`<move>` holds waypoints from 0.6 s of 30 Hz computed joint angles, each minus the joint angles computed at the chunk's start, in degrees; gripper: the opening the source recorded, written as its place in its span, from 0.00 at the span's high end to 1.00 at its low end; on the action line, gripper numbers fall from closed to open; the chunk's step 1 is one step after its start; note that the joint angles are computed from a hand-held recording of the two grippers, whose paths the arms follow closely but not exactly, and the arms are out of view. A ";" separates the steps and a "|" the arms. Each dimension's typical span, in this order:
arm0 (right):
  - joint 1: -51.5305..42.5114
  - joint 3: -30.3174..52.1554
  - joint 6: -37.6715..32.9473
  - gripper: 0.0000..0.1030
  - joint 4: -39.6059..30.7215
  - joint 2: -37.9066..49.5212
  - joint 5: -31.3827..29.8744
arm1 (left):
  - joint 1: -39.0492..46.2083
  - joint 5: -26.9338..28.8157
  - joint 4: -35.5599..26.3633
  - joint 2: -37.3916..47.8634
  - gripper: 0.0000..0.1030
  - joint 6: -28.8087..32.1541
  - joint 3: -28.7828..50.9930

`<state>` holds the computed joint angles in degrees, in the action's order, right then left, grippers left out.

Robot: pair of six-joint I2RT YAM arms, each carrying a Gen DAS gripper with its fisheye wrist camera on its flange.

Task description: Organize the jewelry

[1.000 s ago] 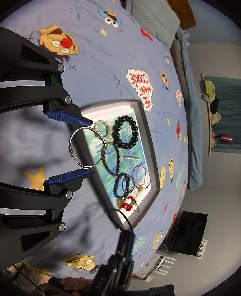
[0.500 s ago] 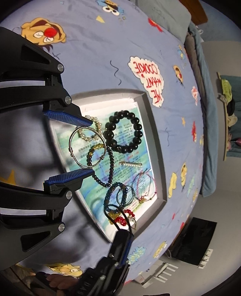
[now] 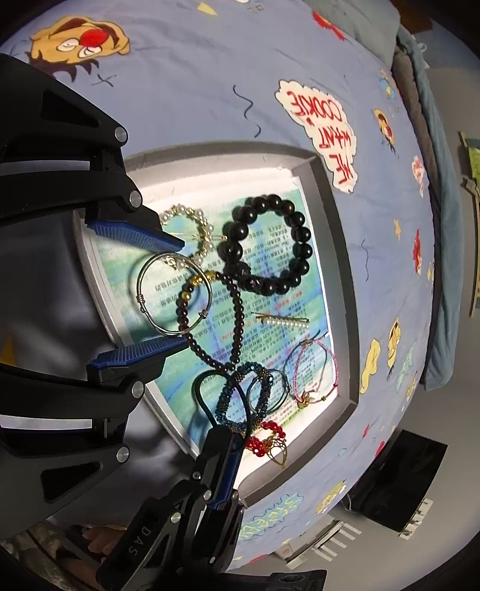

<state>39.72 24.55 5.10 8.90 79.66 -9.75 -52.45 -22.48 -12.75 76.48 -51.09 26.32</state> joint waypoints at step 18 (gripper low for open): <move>-1.84 -2.71 0.87 0.44 -2.74 -7.15 2.76 | -7.89 -9.68 -10.64 -2.83 0.22 -8.30 2.73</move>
<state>37.88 21.84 5.97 6.15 72.51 -6.99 -60.34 -32.16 -23.39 73.65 -59.39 29.05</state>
